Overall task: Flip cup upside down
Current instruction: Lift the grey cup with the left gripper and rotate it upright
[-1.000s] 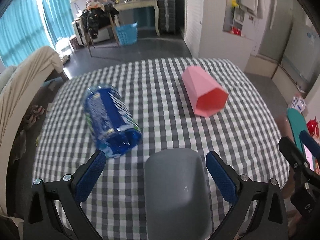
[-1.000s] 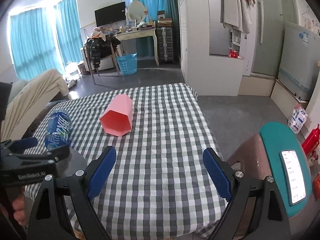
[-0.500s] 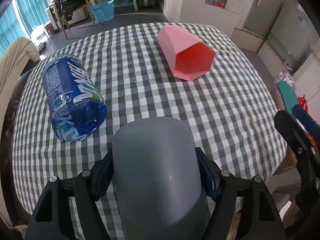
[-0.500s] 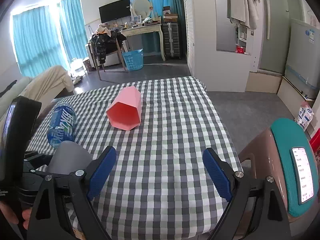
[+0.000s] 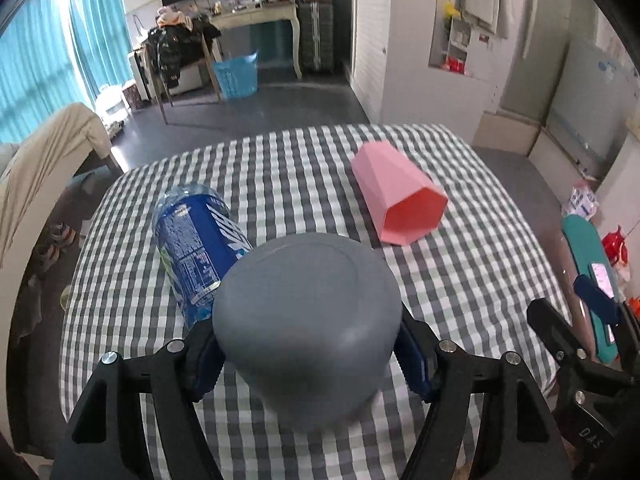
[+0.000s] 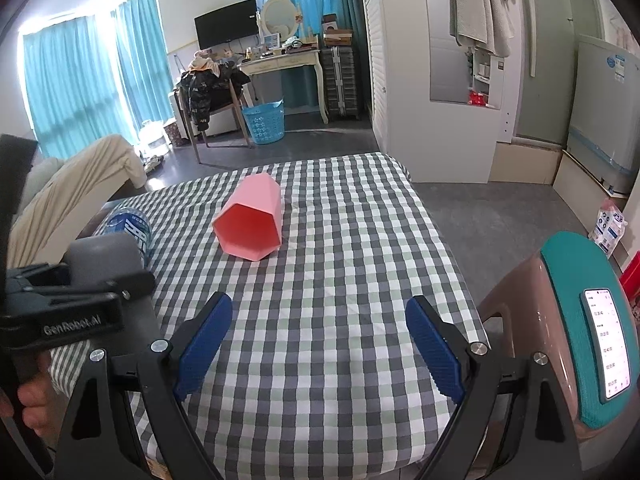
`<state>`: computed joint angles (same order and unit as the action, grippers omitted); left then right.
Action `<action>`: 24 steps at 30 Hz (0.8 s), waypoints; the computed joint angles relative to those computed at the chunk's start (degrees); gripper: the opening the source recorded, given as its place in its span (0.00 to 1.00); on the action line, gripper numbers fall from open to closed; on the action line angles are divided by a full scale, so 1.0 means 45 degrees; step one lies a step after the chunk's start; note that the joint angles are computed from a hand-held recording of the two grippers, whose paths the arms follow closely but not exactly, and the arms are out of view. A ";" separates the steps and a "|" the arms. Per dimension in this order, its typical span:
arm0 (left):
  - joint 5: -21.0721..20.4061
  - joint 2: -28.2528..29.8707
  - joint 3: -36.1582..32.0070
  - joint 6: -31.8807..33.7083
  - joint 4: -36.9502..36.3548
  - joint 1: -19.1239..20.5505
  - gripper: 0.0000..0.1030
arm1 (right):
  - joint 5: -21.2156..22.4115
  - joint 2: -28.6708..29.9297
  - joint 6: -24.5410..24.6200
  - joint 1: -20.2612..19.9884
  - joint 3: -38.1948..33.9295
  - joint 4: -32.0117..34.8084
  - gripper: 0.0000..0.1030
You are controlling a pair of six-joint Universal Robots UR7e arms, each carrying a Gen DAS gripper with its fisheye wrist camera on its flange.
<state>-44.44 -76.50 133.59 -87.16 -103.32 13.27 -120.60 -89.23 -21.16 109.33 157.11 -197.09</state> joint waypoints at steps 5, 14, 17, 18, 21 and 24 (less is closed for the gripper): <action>0.0313 0.0209 0.0467 -0.0802 0.0135 -0.0740 0.71 | -0.0041 -0.0206 0.0101 0.0058 0.0022 0.0187 0.86; 0.0614 0.0337 0.0611 -0.0654 -0.0346 -0.0701 0.71 | -0.0044 -0.0228 0.0020 -0.0001 0.0034 0.0251 0.86; 0.0636 0.0478 0.0687 -0.0091 -0.1047 -0.0451 0.71 | -0.0071 -0.0151 0.0054 0.0004 0.0048 0.0155 0.86; 0.0631 0.0521 0.0744 -0.0117 -0.1173 -0.0372 0.71 | -0.0079 -0.0164 0.0056 0.0004 0.0041 0.0167 0.86; 0.0788 0.0554 0.0806 -0.0088 -0.1329 -0.0363 0.71 | -0.0120 -0.0184 -0.0003 -0.0056 0.0088 0.0055 0.86; 0.0867 0.0613 0.0759 -0.0195 -0.1095 -0.0384 0.72 | -0.0162 -0.0186 -0.0007 -0.0149 0.0083 0.0081 0.86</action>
<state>-40.54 -73.74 137.01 -88.04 -108.25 11.54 -121.33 -90.07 -21.19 108.66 157.48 -196.73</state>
